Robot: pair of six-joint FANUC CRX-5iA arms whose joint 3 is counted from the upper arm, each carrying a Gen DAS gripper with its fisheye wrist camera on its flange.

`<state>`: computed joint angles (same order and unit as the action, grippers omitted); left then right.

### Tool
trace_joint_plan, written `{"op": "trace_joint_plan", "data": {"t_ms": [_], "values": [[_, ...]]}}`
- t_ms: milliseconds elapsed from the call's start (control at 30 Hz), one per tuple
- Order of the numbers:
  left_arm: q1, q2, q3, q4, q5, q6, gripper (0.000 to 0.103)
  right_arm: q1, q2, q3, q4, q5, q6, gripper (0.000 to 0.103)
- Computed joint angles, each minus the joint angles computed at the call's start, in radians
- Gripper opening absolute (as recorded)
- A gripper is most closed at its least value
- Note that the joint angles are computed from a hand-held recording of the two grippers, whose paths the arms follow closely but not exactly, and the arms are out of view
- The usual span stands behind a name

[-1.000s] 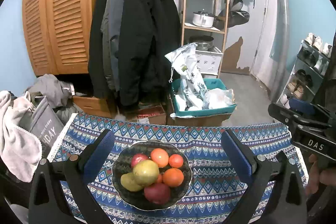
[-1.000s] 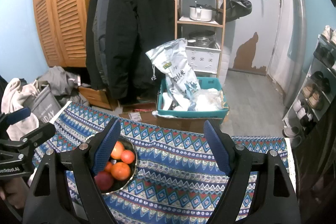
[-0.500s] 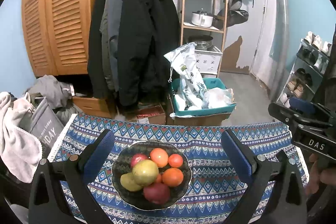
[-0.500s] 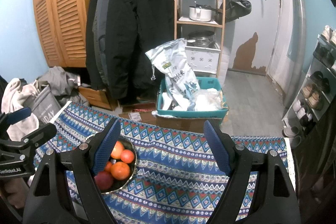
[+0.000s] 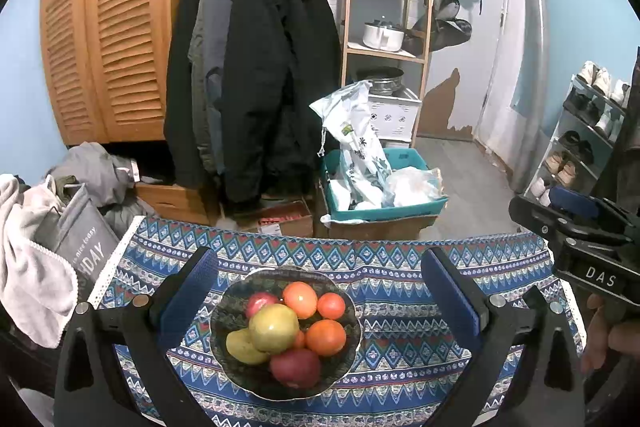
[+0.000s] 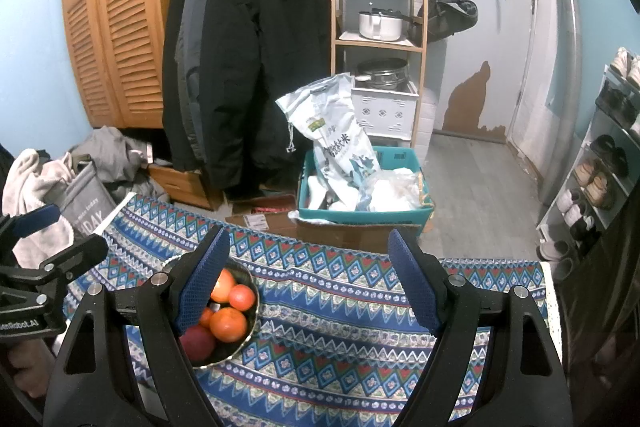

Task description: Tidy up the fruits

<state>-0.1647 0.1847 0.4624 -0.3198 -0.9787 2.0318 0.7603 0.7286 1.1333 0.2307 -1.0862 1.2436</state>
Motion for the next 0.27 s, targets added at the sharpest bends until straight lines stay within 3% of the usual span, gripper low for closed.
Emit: {"op": "trace_joint_plan", "data": {"t_ms": [267], "values": [[0.003, 0.005, 0.007, 0.003, -0.010, -0.004, 0.102, 0.000, 0.003, 0.006, 0.000, -0.002, 0.000, 0.080]]}}
